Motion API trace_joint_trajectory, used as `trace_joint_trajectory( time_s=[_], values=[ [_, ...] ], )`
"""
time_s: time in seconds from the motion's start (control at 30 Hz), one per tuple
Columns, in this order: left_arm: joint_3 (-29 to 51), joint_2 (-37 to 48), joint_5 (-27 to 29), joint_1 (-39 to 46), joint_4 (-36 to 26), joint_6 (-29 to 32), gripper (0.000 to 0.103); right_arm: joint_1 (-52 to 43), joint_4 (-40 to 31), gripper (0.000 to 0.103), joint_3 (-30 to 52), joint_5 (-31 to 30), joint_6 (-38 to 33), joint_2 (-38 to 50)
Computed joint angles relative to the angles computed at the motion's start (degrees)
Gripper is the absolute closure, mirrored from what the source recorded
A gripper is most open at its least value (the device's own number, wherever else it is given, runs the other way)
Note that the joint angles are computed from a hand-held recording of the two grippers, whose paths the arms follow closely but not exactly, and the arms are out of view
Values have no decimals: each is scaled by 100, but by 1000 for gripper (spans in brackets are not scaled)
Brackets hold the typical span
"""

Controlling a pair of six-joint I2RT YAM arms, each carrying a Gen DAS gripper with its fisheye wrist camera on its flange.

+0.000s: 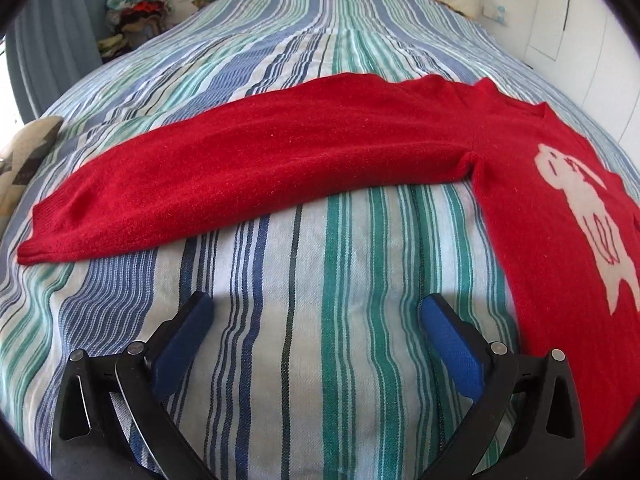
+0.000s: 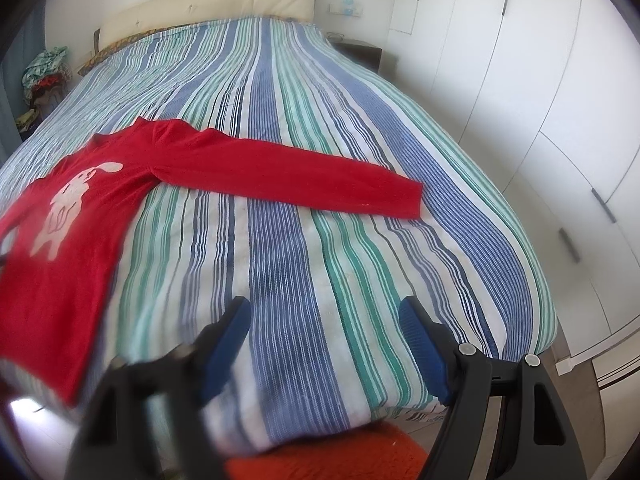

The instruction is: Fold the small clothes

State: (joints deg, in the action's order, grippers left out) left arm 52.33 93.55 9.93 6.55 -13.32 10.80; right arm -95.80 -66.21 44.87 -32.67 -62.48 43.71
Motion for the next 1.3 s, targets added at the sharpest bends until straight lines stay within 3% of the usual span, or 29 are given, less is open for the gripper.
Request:
trace_joint_trajectory(
  time_s=[0.63,1.3],
  values=[
    [-13,3,-4,-3,10,-5,0,1070,329,27,-259,829,778,-454],
    [-10,5,1,-1,7,-1,0,136,-22,27,46,32,113,189]
  ],
)
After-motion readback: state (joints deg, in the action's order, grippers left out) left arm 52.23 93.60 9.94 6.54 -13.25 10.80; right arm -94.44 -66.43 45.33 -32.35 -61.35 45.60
